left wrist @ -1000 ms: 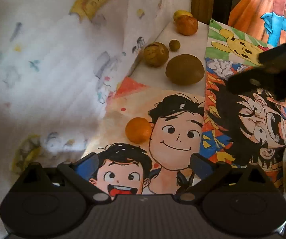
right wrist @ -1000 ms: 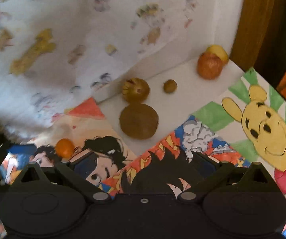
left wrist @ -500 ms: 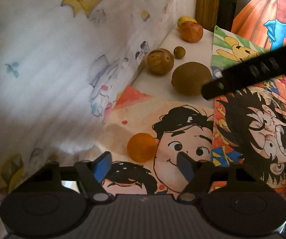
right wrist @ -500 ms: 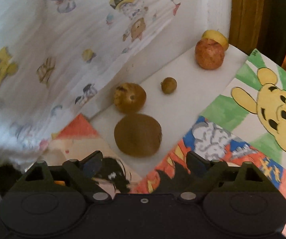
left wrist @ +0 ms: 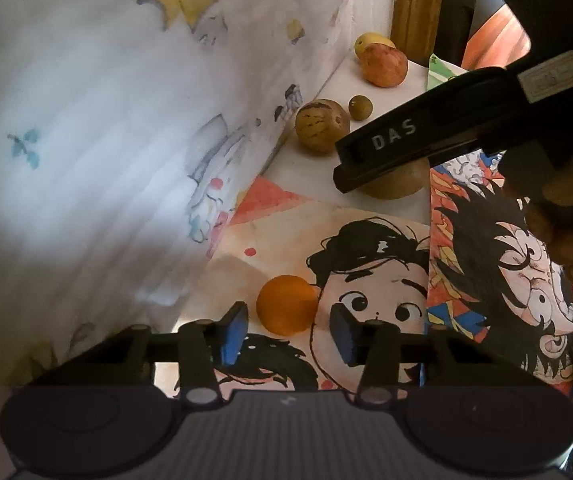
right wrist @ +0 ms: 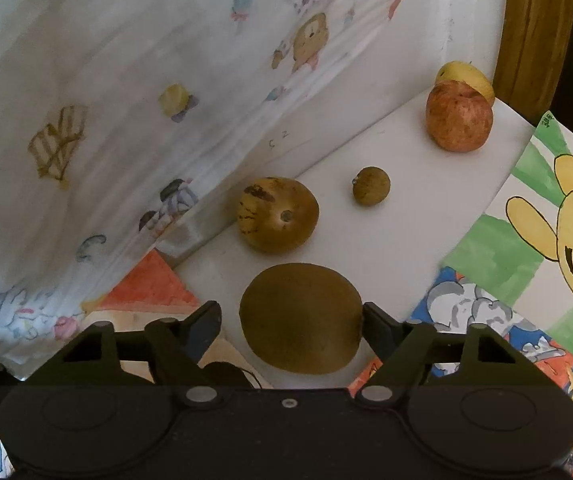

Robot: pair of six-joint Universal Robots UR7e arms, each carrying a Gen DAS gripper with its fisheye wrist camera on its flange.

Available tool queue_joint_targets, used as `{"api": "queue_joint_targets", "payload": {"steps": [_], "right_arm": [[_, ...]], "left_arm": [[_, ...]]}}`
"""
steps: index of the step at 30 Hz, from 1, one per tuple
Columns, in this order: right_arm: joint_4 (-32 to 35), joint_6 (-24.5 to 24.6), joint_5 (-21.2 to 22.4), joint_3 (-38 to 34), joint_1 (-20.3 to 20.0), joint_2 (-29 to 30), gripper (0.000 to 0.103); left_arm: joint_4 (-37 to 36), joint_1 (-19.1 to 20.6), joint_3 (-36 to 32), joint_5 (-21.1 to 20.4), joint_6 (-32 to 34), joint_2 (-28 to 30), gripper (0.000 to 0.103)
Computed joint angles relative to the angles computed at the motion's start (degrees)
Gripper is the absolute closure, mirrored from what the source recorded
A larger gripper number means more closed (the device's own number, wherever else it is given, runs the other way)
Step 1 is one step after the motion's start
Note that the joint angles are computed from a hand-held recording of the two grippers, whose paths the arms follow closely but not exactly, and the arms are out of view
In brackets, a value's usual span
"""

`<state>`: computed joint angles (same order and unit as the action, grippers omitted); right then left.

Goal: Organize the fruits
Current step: 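Close the left tool on an orange mandarin while the right tool closes on a brown kiwi, then lift the mandarin with the left tool while the right tool carries the kiwi toward the tray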

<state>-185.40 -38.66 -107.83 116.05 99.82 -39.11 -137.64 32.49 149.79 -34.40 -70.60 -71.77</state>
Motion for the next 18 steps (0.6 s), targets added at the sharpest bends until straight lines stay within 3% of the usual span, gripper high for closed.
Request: {"api": "queue_joint_targets", "payload": {"steps": [5, 18], "right_arm": [[-2.74, -0.65, -1.82, 0.27, 0.21, 1.09, 0.037], [-1.88, 1.42, -0.23, 5.33, -1.13, -4.08, 0.039]], "left_arm": [[-1.05, 0.33, 0.05, 0.40, -0.03, 0.17, 0.067], [1.96, -1.94, 0.01, -0.62, -4.72, -0.17, 0.069]]}}
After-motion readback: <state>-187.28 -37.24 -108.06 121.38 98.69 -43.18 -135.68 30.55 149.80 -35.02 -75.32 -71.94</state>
